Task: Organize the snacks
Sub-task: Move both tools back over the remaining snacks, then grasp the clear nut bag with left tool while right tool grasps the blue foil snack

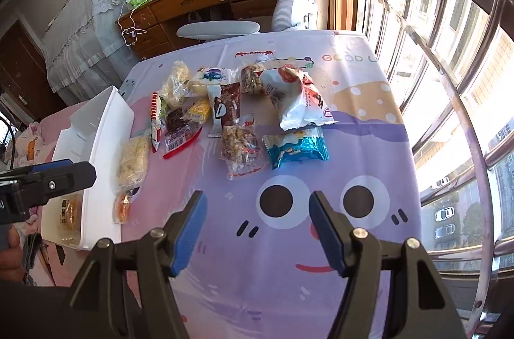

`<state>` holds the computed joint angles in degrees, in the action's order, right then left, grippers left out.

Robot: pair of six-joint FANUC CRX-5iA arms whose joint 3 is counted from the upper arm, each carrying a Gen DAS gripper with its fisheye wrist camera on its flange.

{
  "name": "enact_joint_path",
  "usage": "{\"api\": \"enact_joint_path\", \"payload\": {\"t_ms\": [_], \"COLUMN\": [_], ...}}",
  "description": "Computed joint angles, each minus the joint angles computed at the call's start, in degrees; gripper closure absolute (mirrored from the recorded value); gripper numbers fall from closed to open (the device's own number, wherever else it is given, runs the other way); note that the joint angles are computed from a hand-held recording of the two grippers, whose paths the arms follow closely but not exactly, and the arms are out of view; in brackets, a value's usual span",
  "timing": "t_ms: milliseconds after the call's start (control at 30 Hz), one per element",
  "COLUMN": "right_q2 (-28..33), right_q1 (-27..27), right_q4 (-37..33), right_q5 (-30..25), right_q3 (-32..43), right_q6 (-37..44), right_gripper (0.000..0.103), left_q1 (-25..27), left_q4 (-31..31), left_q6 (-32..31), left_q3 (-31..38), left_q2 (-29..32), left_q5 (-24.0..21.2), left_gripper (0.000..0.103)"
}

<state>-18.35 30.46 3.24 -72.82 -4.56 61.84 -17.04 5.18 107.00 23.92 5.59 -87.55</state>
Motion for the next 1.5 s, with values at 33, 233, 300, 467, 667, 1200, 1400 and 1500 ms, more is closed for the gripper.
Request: {"api": "enact_joint_path", "payload": {"t_ms": [33,233,300,467,667,1200,1400,1500], "right_q2": [0.23,1.99,2.74,4.43,7.18,9.84,9.42,9.09], "right_q1": [-0.7,-4.79,-6.0,-8.25,-10.02,-9.19,-7.8,-7.38], "right_q4": [-0.11,-1.97,-3.04,-4.83,-6.99,-6.18,-4.06,-3.33], "right_q5": [0.69,5.05,6.39,10.75,13.82,17.12,18.3,18.65], "right_q3": [-0.24,-1.57,-1.93,-3.31,-3.67,-5.2,-6.5,-7.11], "right_q6": [1.24,7.57,9.04,12.38,16.58,16.35,16.05,16.04], "right_gripper": [0.037,0.036,0.035,0.034,0.033,0.03,0.03,0.03], "left_q1": [-0.66,-2.29,-2.84,-3.65,-3.42,-2.82,-2.87,-3.3], "left_q4": [-0.57,-0.15,-0.13,-0.43,0.32,2.94,4.11,3.61], "left_q6": [1.03,5.03,5.64,6.84,9.75,12.08,13.32,13.71], "left_q3": [1.27,7.04,9.15,15.66,20.73,27.37,29.42,32.32], "left_q2": [1.22,7.84,10.24,17.22,23.55,32.75,34.99,36.77], "left_q5": [-0.52,-2.19,-2.67,-6.12,-9.84,-12.98,-13.35,-14.73], "left_gripper": [0.018,0.018,0.018,0.018,0.018,0.033,0.043,0.045]}}
